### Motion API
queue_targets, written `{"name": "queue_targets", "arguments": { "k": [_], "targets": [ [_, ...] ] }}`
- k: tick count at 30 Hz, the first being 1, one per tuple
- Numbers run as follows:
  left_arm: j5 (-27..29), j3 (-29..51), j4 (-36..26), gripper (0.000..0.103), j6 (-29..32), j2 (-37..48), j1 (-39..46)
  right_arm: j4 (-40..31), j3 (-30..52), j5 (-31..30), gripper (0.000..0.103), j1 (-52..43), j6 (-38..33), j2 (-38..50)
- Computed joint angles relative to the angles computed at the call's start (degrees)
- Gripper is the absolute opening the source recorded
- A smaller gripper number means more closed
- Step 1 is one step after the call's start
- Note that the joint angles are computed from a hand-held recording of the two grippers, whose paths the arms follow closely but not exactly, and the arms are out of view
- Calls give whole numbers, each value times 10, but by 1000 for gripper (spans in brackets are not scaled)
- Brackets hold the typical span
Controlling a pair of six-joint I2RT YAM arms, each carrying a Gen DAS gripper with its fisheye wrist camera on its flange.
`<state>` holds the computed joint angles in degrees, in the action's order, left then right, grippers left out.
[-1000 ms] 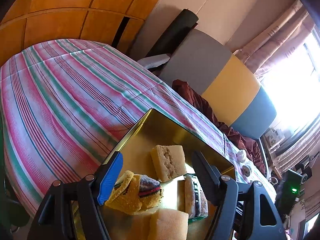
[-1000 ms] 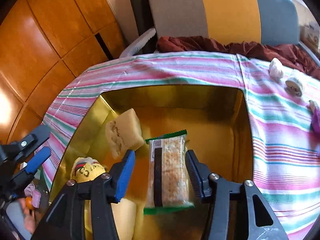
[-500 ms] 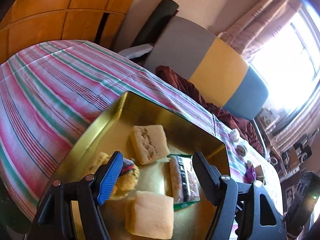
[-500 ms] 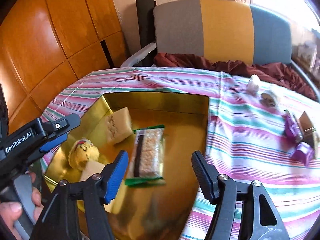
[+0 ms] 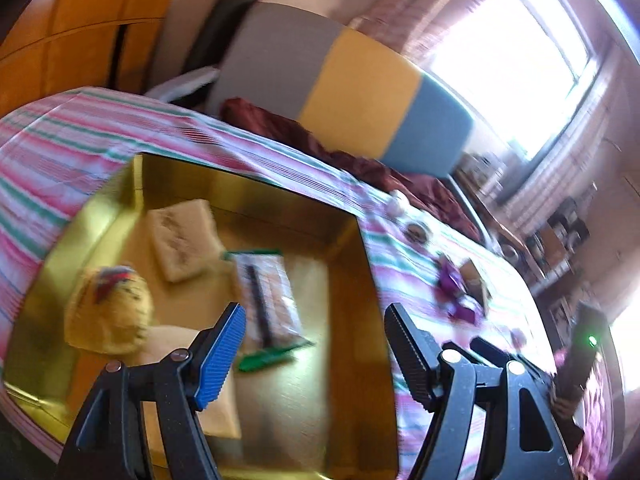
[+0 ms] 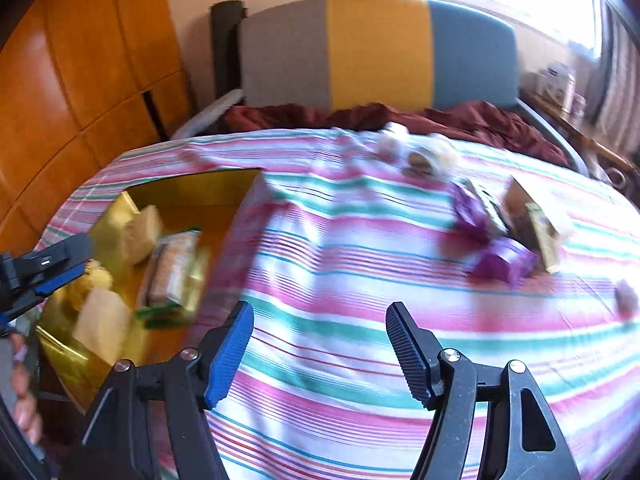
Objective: Organize objects
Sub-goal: 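Move both tools away from the tray toward the remaining objects, then grasp the clear plastic bag with the right gripper while the left gripper grasps a purple snack packet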
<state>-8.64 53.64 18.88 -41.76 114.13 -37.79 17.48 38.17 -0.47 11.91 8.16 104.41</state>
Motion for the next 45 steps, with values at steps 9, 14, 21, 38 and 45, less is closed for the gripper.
{"name": "queue_targets", "arguments": {
  "k": [9, 14, 21, 38, 45],
  "targets": [
    [18, 55, -14, 73, 46, 34, -76, 44, -66, -31, 70, -136, -42, 10],
    [29, 102, -30, 73, 45, 66, -110, 52, -76, -51, 70, -221, -79, 26],
    [42, 188, -86, 73, 74, 121, -152, 43, -36, -62, 70, -332, -140, 51],
    [57, 346, -194, 73, 71, 237, -183, -121, 326, -42, 85, -520, -294, 225],
    [55, 410, -231, 73, 72, 275, -183, -164, 401, -71, 67, -526, -302, 300]
  ]
}}
